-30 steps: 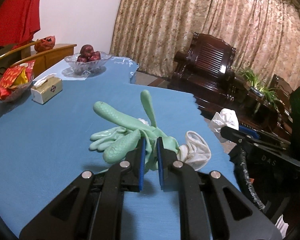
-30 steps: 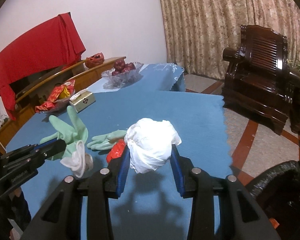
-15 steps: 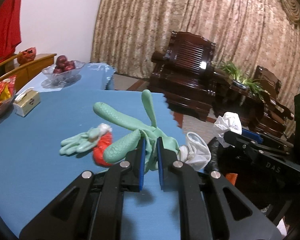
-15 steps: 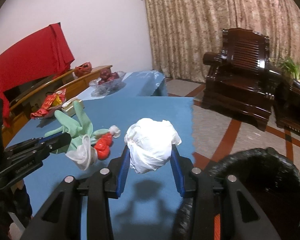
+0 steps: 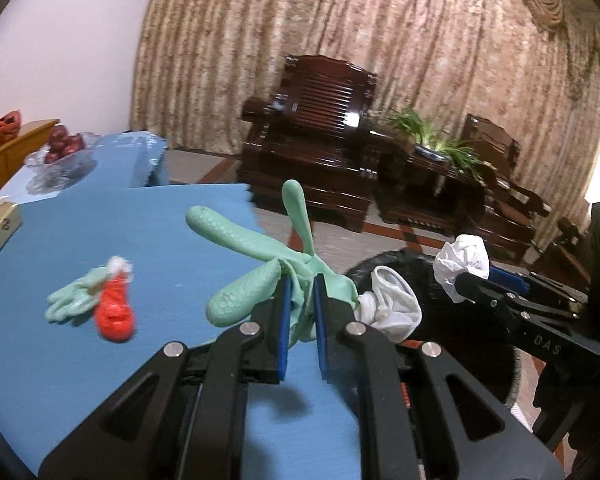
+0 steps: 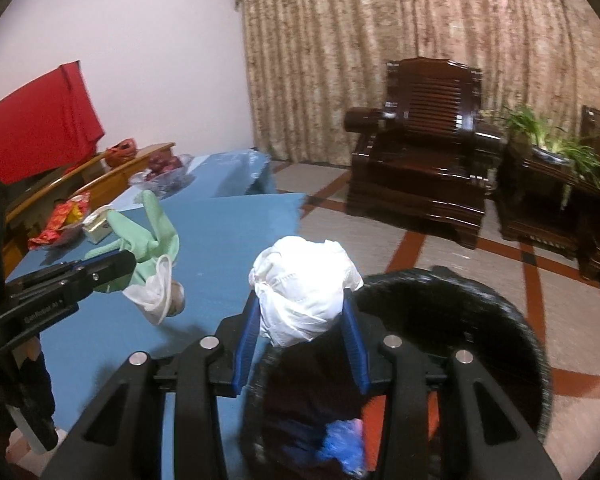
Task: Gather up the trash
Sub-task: 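Carry glove and tissue over the black bin and open both grippers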
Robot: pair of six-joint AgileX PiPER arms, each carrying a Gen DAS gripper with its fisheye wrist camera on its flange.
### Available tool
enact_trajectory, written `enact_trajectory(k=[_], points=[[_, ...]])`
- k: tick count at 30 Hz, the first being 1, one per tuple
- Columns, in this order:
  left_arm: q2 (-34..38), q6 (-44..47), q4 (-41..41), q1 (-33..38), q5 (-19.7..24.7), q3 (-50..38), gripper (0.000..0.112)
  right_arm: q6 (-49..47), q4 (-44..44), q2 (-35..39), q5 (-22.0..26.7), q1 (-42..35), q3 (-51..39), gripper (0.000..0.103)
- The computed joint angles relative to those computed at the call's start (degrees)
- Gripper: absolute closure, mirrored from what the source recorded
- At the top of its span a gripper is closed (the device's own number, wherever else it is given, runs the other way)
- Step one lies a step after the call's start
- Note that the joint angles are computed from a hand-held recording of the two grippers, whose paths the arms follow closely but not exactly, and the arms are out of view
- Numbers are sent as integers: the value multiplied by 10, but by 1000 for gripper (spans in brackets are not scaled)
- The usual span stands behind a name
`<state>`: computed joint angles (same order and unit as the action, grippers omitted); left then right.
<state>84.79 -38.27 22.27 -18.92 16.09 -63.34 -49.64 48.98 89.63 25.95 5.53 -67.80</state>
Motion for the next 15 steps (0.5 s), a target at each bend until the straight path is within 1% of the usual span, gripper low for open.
enact_trajectory(k=[9, 13, 15], points=[[83, 22, -23, -69, -14, -65, 102, -19, 4, -13, 1, -98, 34, 64], [118, 30, -32, -91, -17, -90, 102, -37, 14, -9, -2, -126, 49, 64], [141, 19, -18, -104, -15, -108, 102, -39, 13, -7, -4, -133, 54, 63]])
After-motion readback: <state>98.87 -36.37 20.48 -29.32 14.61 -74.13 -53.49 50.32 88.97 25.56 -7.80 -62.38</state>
